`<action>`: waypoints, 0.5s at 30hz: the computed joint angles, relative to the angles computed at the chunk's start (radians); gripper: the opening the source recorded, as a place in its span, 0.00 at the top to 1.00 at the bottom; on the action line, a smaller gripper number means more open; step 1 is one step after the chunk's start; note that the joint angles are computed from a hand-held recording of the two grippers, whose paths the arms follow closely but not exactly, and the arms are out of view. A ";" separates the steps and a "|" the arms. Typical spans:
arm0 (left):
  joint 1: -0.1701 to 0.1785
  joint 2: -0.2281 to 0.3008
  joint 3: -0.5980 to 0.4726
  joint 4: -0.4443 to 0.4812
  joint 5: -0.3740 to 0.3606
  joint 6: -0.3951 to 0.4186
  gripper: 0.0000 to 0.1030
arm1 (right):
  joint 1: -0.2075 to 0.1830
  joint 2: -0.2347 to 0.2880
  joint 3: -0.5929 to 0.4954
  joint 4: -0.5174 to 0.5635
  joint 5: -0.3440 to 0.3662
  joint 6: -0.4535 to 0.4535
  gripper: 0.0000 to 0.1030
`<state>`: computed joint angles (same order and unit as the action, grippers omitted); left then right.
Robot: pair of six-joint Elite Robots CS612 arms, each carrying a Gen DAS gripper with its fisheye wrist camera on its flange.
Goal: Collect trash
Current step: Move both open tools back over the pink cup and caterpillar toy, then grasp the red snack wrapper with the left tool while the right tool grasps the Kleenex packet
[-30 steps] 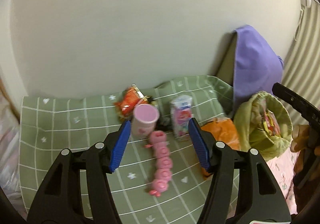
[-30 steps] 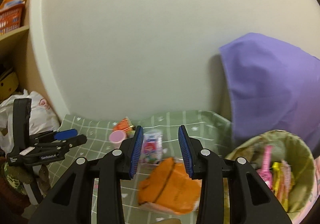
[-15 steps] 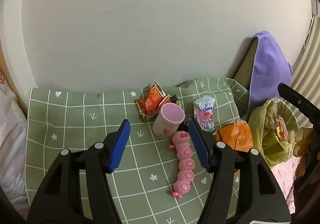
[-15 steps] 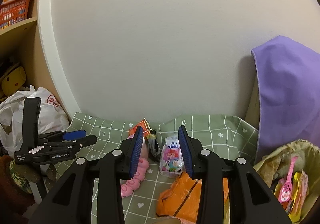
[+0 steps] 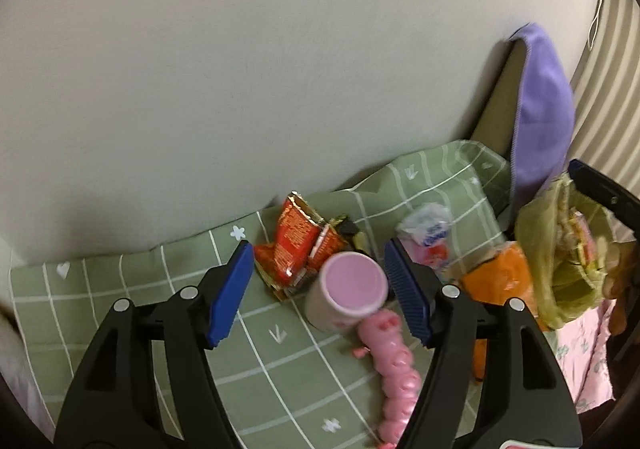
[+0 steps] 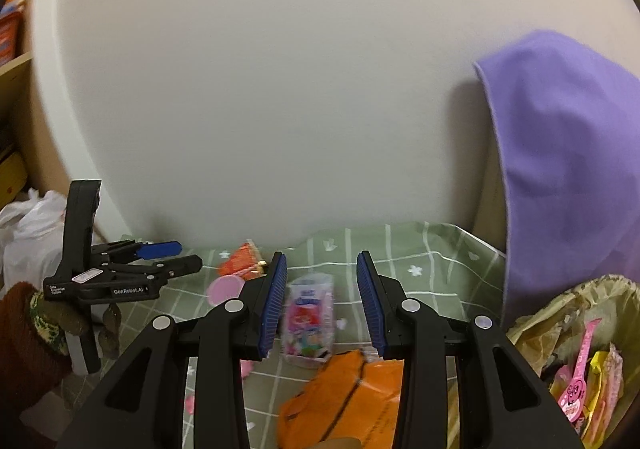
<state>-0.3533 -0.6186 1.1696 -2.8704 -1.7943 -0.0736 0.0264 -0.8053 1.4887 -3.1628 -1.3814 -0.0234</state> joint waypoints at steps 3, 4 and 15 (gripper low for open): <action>-0.005 0.040 -0.075 0.095 0.004 0.038 0.38 | -0.012 0.012 -0.017 0.022 0.001 0.022 0.66; -0.006 0.052 -0.095 0.116 0.008 0.046 0.38 | -0.016 0.017 -0.025 0.030 0.000 0.024 0.66; -0.006 0.172 -0.322 0.382 -0.018 -0.022 0.49 | -0.026 0.044 -0.061 0.127 0.015 0.004 0.66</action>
